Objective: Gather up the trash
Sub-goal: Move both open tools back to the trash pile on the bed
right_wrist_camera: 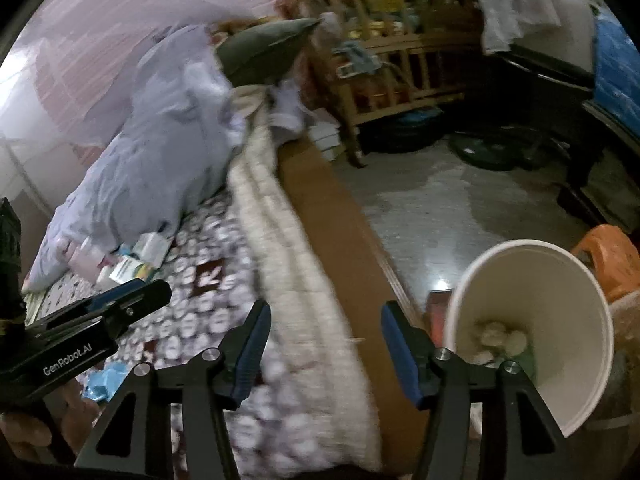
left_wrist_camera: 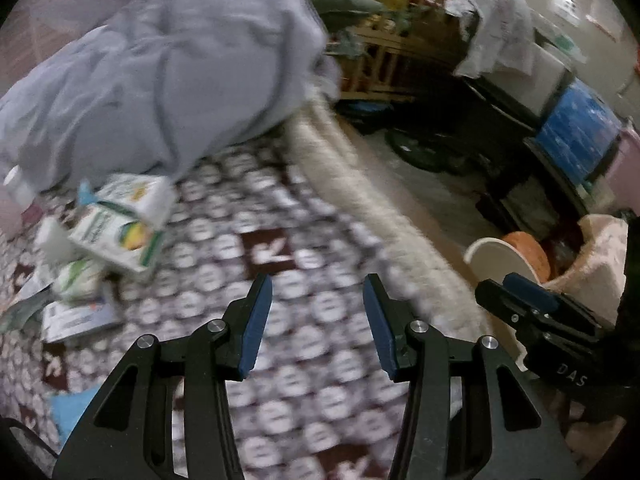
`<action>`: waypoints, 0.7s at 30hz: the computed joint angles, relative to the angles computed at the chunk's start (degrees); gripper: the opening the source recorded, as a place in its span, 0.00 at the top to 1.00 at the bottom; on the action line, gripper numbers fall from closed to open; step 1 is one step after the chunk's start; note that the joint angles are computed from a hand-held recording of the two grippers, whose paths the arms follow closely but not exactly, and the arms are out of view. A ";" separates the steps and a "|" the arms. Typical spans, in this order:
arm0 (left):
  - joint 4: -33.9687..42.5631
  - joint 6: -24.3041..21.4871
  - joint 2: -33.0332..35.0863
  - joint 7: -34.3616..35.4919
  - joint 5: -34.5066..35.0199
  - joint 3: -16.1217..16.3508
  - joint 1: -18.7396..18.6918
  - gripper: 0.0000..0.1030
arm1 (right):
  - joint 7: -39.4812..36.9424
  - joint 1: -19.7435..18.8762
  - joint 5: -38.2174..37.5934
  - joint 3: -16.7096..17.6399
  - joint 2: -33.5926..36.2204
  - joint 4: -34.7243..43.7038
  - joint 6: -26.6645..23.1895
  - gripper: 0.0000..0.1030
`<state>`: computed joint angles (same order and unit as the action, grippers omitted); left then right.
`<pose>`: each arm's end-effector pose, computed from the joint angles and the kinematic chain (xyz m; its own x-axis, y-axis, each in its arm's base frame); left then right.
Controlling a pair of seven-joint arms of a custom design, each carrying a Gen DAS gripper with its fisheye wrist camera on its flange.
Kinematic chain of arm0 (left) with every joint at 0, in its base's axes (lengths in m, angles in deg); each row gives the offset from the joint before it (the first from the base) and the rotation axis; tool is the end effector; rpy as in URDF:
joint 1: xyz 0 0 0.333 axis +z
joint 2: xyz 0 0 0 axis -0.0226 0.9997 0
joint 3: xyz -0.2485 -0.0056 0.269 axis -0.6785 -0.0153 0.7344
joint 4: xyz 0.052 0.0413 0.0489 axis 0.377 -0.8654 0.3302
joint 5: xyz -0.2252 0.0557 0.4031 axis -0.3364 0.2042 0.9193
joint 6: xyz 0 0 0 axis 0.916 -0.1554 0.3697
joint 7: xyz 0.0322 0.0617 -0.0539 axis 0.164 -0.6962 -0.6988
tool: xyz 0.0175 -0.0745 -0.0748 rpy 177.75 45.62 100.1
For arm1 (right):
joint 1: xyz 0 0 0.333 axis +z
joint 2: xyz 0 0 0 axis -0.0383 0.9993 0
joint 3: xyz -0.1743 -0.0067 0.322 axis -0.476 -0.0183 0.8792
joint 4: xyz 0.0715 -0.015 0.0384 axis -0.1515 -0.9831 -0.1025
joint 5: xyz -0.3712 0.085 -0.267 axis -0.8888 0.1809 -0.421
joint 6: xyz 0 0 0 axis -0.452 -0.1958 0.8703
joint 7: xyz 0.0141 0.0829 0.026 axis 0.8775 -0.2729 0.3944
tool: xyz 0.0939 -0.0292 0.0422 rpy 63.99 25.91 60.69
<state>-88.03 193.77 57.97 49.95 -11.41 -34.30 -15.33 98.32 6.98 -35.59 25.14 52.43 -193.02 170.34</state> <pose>0.6581 -0.2595 0.3880 0.1978 -0.9678 0.1555 -0.7647 -0.2516 -0.5932 0.7172 0.2276 0.3574 0.3913 -0.8766 -0.2801 -0.7739 -0.1488 -0.6156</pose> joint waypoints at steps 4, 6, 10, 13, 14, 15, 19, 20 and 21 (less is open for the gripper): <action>-5.15 -0.02 -3.91 -1.67 0.01 0.70 1.57 0.56 | 0.22 1.92 -1.46 0.55 0.89 1.26 -1.99 0.44; -7.31 -0.26 -5.60 -2.68 0.45 0.68 2.53 0.56 | 0.12 2.78 -2.10 0.85 1.36 1.90 -2.86 0.44; -11.69 -1.05 -9.00 -4.31 1.09 0.41 5.06 0.56 | 0.03 4.72 -3.63 1.20 2.43 3.19 -4.45 0.44; -14.56 -1.70 -11.22 -5.54 2.11 0.30 7.10 0.56 | 0.30 6.42 -5.41 1.18 3.57 4.42 -5.97 0.44; -15.54 -1.95 -11.94 -5.77 2.10 0.26 7.86 0.56 | 0.31 6.82 -5.93 1.17 3.84 4.69 -6.40 0.44; -16.45 -1.98 -12.56 -5.83 1.89 0.25 8.66 0.56 | 0.43 7.22 -6.43 1.11 4.11 4.96 -6.73 0.44; -19.44 -2.41 -14.74 -6.67 2.29 0.12 11.38 0.56 | 1.26 8.93 -8.88 0.72 5.61 6.73 -8.25 0.43; -20.32 -2.49 -15.39 -6.61 2.12 0.17 12.09 0.56 | 1.53 9.32 -9.55 0.60 6.01 7.24 -8.69 0.43; -20.89 -2.47 -15.80 -6.49 1.94 0.09 12.65 0.56 | 1.80 9.70 -10.21 0.49 6.47 7.86 -9.14 0.43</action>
<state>-108.91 191.30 42.17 43.46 -9.46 -34.21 -2.68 100.12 16.67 -45.80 25.64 58.90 -185.16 161.20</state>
